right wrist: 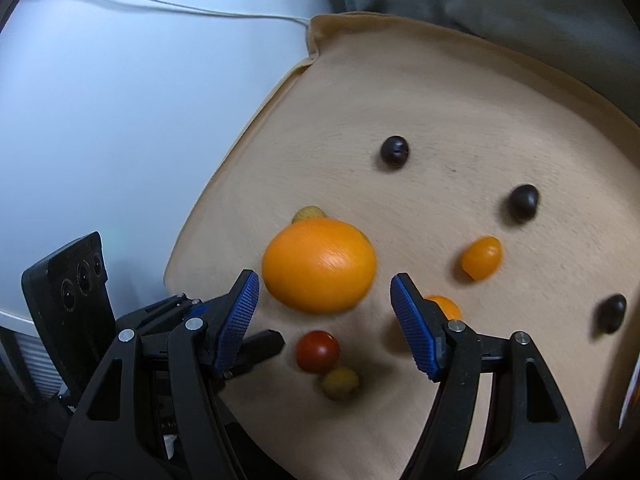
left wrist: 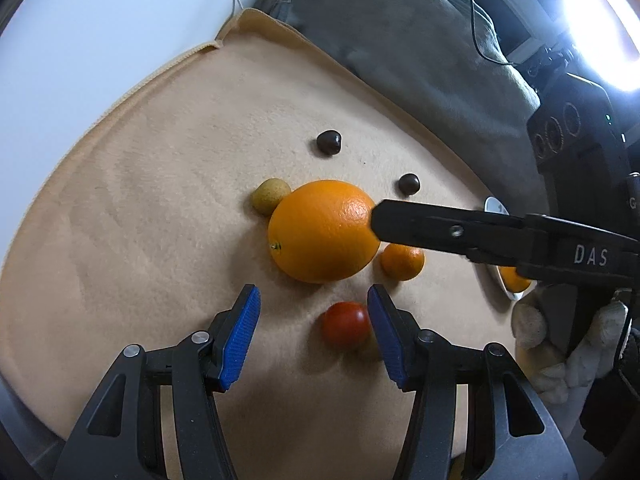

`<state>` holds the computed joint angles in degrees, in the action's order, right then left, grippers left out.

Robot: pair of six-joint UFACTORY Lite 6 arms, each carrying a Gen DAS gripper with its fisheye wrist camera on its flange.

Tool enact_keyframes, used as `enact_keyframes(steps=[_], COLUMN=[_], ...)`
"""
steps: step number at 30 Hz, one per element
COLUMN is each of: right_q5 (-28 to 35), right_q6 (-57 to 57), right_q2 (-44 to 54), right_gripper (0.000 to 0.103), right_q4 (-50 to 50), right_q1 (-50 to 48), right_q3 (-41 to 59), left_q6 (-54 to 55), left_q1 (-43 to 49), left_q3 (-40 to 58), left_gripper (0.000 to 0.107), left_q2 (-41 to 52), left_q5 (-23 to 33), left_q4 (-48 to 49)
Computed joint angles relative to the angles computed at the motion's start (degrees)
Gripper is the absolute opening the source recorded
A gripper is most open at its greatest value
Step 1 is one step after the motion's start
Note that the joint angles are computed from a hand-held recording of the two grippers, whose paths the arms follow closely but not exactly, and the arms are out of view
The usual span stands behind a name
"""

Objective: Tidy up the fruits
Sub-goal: 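Close the right gripper around the smooth large orange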

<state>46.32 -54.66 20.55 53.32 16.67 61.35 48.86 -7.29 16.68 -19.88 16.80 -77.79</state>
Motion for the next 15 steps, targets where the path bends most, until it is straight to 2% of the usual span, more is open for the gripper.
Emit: enact_keyframes(steps=[6,8,15], right_q5=[-0.6,-0.8,-0.6], right_q6=[2.5,3.2,2.7], right_q2=[5.5,7.1,10.0], right_gripper=[0.073,0.076,0.077], right_q4=[-1.4,-1.6,-0.8], right_q1=[3.2,3.8,3.9], right_q3=[5.4,6.6,8.3], left_q6=[10.4,14.6,22.0], left_q1=[1.3,2.4,5.5], left_q3=[1.0,1.3,2.4], left_gripper=[0.054,0.054,0.054], left_q2=[3.7,5.3,9.0], left_q5=[1.2,2.4,5.6], left_q4=[-10.1,-14.0,-20.4])
